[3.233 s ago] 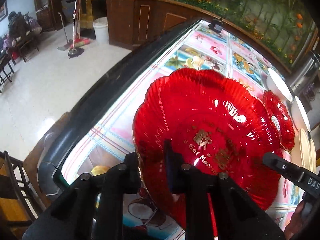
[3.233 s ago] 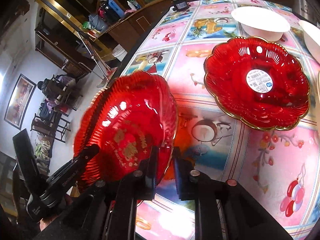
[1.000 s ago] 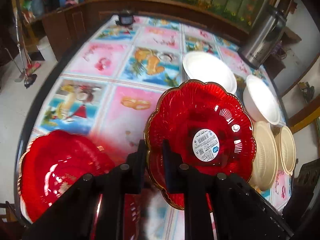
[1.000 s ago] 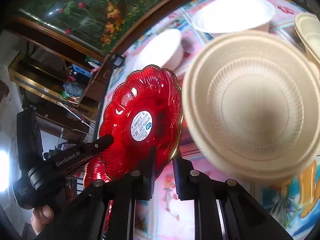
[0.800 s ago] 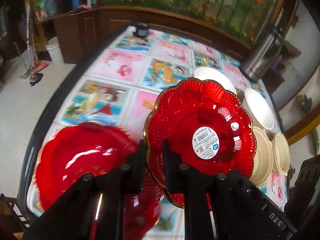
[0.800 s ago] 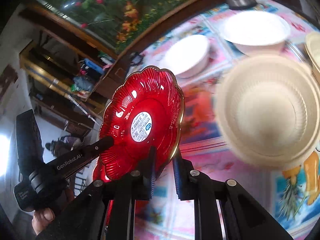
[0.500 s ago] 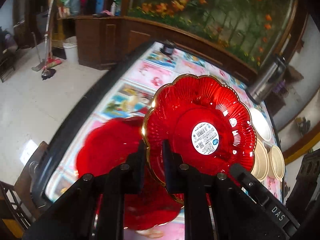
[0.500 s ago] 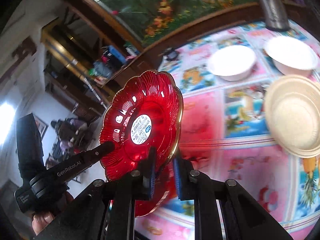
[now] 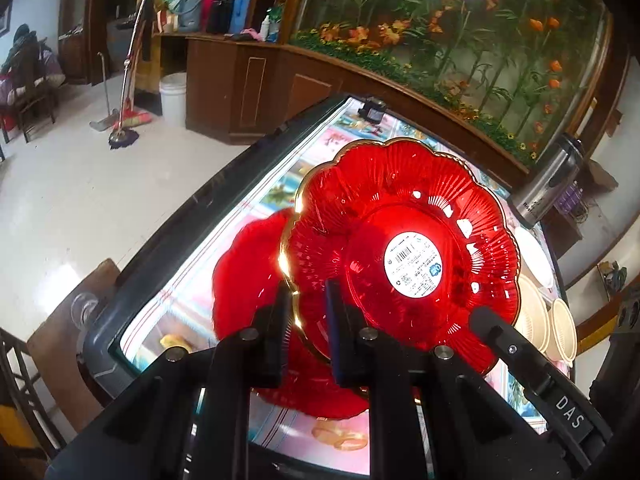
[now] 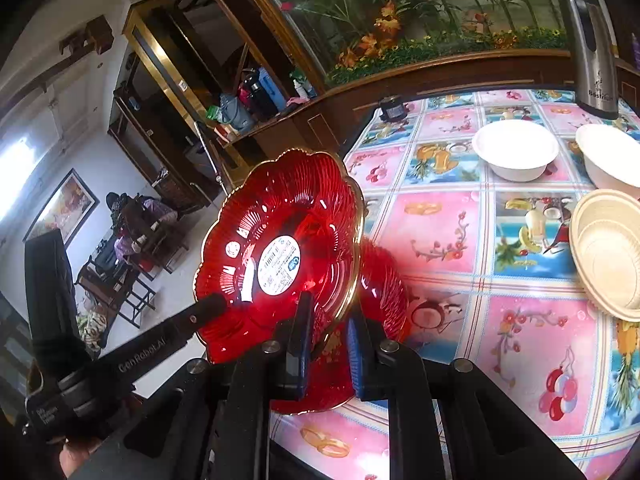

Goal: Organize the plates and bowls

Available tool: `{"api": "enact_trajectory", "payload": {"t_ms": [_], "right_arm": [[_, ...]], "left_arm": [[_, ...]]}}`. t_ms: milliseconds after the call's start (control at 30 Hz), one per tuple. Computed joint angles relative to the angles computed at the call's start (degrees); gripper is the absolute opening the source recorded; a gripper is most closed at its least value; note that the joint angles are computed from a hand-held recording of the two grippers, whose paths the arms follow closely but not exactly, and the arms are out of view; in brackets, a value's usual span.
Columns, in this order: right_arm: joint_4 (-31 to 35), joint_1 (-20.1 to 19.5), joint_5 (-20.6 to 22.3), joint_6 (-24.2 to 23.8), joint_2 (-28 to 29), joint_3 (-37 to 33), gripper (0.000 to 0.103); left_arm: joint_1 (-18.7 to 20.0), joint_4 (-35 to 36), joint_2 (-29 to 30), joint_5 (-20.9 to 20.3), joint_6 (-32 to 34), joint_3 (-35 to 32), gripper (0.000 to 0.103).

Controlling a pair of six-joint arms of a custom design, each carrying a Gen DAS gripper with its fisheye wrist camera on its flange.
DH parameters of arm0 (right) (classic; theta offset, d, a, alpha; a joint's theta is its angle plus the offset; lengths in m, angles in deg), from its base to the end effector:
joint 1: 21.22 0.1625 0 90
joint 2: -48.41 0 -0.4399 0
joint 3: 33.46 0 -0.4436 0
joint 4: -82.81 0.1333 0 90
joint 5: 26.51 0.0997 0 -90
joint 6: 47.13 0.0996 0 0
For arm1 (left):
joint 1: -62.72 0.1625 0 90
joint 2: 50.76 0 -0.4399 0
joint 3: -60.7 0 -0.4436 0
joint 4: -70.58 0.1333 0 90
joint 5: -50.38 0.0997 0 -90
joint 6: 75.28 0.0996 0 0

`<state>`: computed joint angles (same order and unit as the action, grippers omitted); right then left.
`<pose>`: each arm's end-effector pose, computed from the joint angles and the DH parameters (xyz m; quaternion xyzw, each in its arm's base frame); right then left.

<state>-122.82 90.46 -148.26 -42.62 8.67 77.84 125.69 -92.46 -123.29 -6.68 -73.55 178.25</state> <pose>0.3002 -0.5361 0.0314 0.0316 -0.8969 0.4089 0.1652 -0.0934 -0.5955 0.2414 0.1646 0.9183 -0.2868 0.2176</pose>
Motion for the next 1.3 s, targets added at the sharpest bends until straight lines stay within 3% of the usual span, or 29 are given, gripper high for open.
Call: {"api": "enact_trajectory", "payload": {"t_ms": [600, 1300], "right_arm": [[3.57, -1.08, 2.07, 0.27, 0.42, 0.31, 0.015], [7.45, -0.94, -0.36, 1.42, 2.03, -1.83, 0.015]], "left_arm": [[0.23, -2.12, -1.09, 1.84, -0.88, 2.49, 0.013], [2.08, 1.74, 1.02, 1.24, -3.17, 0.21, 0.013]]}}
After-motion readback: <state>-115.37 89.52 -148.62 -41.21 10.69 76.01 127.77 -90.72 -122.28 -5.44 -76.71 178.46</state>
